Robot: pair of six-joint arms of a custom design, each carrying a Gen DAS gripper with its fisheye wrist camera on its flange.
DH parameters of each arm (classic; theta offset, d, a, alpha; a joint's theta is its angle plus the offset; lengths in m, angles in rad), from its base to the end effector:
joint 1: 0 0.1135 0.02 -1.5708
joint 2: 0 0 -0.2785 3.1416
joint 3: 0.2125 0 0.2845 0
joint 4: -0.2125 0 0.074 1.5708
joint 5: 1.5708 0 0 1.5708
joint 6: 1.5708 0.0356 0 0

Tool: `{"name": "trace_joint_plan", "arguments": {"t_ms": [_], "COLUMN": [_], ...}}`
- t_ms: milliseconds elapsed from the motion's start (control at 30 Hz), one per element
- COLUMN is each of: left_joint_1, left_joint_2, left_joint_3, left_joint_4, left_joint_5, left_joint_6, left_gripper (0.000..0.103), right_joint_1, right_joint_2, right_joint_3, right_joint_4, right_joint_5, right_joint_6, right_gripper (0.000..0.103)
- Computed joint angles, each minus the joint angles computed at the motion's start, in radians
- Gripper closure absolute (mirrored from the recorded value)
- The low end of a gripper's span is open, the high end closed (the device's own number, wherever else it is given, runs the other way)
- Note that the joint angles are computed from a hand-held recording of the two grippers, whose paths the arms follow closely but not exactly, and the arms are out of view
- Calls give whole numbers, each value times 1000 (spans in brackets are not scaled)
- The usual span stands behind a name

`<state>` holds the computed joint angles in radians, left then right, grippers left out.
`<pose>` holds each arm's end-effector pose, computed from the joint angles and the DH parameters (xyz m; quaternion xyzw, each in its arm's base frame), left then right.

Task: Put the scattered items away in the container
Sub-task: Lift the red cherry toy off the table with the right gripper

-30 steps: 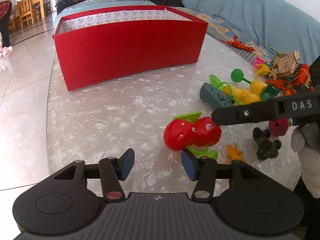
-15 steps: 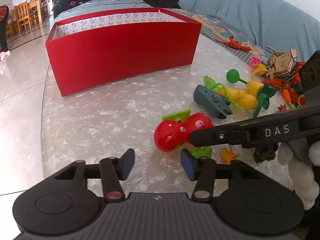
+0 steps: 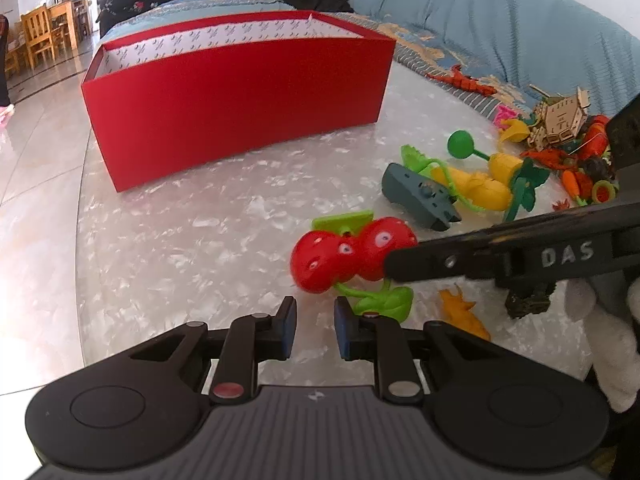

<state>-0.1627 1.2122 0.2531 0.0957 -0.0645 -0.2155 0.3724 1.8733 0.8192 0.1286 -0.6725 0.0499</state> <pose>0.2000 -0.0305 0.0978 -0.0359 0.9370 -0.0354 0.3457 0.3215 0.1494 0.0858 -0.2470 0.8669 0.3687 0.2271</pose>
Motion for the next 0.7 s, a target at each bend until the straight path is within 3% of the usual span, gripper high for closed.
{"name": "trace_joint_plan", "arguments": {"t_ms": [67,133,167,200,367,467,533,600,700], "left_joint_1": [5,7,7,7,32,18,9,12,15], "left_joint_2": [-5,-18,-24,-30,-21,0,6,3,-13], "left_joint_3": [-3,-10,-13,-17,-17,-15,-14,-19,-32], "left_joint_4": [3,11,17,23,52,81,93,99,106], "left_joint_5": [10,11,6,-6,35,48,57,80,94], "left_joint_6": [-2,-9,-15,-26,-42,-31,-21,-12,4], "left_gripper": [76,55,37,28,28,31,34,44,51], "right_joint_1": [-10,-21,-25,-25,-8,-4,-4,-3,-15], "right_joint_2": [-2,4,10,21,68,71,63,55,56], "right_joint_3": [0,6,11,19,50,44,36,28,30], "right_joint_4": [13,23,29,32,25,30,31,31,27], "right_joint_5": [-5,-22,-31,-33,-25,-46,-47,-47,-66], "right_joint_6": [18,42,57,70,95,85,77,69,86], "right_gripper": [68,58,55,53,53,64,64,64,64]}}
